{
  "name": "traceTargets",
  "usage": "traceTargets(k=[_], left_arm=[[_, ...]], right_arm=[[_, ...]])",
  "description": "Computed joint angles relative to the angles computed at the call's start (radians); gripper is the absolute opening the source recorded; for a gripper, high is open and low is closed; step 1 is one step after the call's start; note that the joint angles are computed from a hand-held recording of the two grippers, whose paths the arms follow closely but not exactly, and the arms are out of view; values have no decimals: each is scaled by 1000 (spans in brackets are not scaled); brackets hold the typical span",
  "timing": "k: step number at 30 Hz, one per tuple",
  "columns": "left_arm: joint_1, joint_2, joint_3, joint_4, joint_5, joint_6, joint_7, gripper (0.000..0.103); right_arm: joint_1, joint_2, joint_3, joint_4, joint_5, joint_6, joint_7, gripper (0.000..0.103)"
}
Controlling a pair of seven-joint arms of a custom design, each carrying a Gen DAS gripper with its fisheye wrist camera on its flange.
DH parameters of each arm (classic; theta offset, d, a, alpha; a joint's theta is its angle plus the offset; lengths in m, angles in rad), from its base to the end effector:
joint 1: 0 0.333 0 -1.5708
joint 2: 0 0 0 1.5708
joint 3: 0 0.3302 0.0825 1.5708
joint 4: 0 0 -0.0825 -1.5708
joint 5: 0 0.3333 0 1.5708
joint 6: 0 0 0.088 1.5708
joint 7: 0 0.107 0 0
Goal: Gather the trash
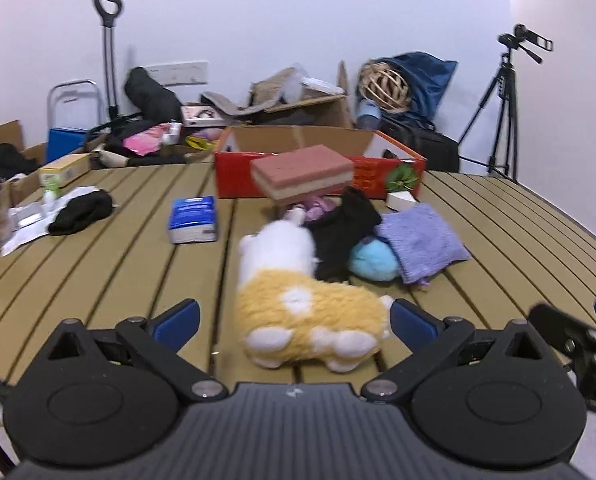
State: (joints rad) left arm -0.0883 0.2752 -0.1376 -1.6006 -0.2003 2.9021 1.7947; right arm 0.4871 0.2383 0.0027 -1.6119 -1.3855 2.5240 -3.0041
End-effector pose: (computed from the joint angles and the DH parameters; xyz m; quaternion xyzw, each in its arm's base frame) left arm 0.6371 -0.1195 0.6266 -0.5310 0.6875 -0.4045 0.2860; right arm 0.5555 0.3068 0.5854 -0.4906 0.6505 -0.4170 0.4028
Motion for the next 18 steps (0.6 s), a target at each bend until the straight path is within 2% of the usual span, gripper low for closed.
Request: traceTargets(k=[5,10,13,18], left_arm=[[-18,37,13,59,30,-50,-25,103],[1,68,-19,119,-7,-102,3,103],[-14,78,-3,136,18,-124,-7,103],[-62,90,50,132,126,-103,-69,103]], right_arm=[[-8,17,-20,5,-67,8,63,103],[-22,11,-24,-30,-114,16,139,103],[-31,4,-20,-54,-126,16,171,103],[-40,-8,-9,-87,-127,-4,202,103]])
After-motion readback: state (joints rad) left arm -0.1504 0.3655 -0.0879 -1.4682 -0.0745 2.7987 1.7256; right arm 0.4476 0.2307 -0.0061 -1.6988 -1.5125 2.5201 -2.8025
